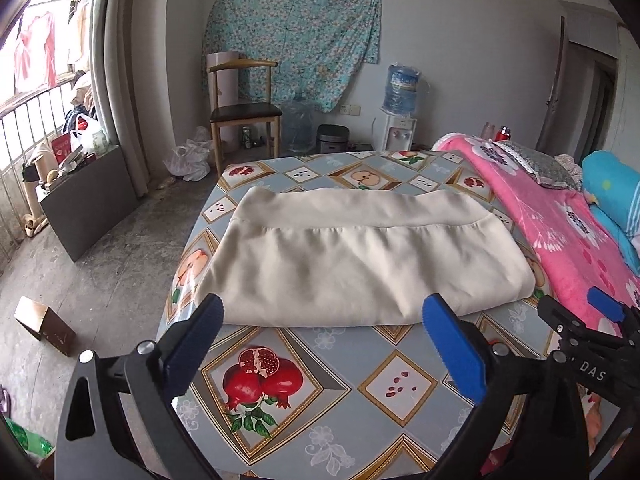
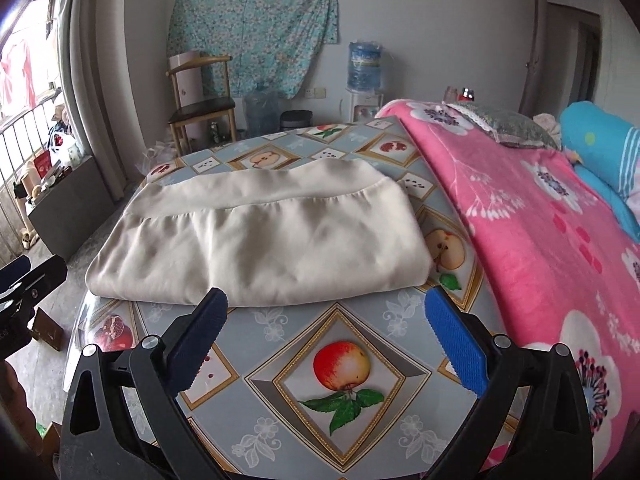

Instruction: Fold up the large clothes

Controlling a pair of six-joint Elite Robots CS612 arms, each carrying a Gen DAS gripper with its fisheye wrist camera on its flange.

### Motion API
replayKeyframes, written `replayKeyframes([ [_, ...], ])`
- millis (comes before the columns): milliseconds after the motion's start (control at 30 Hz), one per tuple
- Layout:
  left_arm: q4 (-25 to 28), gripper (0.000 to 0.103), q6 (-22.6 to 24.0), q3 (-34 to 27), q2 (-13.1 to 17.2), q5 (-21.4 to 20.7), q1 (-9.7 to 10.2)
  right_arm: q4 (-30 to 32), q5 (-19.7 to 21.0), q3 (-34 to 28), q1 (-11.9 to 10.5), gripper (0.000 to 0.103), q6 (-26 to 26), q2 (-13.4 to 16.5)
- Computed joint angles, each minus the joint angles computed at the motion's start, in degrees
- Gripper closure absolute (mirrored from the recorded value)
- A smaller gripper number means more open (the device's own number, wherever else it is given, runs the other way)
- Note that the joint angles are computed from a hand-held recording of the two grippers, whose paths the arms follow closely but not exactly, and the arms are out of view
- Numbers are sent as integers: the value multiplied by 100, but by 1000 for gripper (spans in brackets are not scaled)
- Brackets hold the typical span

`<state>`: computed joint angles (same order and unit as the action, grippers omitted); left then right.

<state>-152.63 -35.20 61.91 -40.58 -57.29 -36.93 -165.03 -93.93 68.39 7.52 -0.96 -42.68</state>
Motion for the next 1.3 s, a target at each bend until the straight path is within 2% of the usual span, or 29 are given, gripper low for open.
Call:
replayKeyframes([
  [133, 612, 5, -359, -158, 66, 476, -71, 82, -58, 4, 14, 7, -115, 1],
  [233, 1039, 5, -744, -240, 93, 664, -87, 341, -72, -61, 23, 7, -113, 26],
  [400, 1669, 5, -907, -472, 166, 448, -52, 590, -58, -100, 27, 7, -31, 57],
  [633, 2386, 5, -625, -838, 341, 333, -76, 889, -105, -188, 54, 7, -144, 120],
  [900, 2359, 5, -696, -895, 367, -211, -26, 1148, -223, -279, 101, 7, -275, 166],
  [1300, 2382, 5, -807, -936, 387, -322, -3, 1112, -300, -306, 118, 7, -241, 150],
])
